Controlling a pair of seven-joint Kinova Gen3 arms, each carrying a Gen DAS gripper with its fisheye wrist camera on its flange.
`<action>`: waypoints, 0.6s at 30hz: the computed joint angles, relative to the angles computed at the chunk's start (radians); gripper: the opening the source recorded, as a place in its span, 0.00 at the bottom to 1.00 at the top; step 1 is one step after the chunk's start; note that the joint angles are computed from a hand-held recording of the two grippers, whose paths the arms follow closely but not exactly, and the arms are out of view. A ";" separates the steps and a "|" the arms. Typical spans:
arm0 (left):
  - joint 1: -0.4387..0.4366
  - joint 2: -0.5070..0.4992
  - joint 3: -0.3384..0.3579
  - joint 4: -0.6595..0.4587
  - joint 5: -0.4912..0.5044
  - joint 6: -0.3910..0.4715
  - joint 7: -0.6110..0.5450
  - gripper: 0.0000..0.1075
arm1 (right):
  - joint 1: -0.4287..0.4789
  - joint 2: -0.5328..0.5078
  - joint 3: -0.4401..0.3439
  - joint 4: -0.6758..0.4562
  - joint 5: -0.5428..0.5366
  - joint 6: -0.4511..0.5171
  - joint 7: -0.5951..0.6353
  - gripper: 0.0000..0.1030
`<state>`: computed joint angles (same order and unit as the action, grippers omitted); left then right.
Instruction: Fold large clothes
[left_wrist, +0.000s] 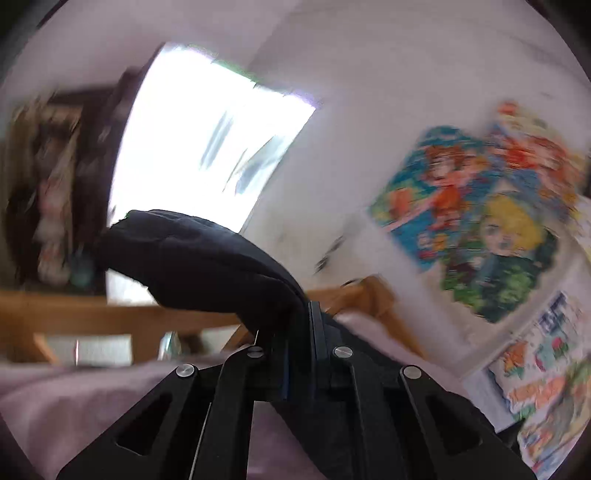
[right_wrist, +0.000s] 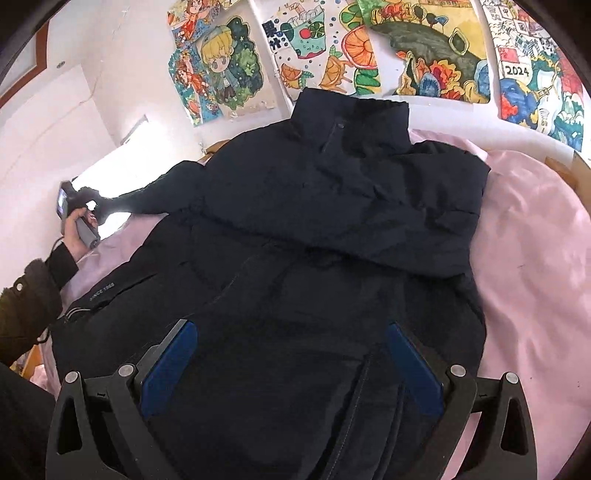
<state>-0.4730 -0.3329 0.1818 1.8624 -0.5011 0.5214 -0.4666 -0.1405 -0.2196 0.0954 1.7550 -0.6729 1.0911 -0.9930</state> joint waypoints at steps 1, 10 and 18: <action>-0.009 -0.016 0.044 -0.005 -0.036 -0.017 0.005 0.05 | 0.001 -0.008 0.001 0.008 -0.001 -0.019 0.008 1.00; 0.033 -0.022 0.323 -0.130 -0.181 -0.103 -0.165 0.05 | 0.014 -0.034 0.054 0.046 -0.012 -0.111 -0.001 1.00; 0.142 0.157 0.574 -0.225 -0.315 -0.101 -0.308 0.05 | 0.046 -0.039 0.089 0.060 -0.027 -0.139 -0.008 1.00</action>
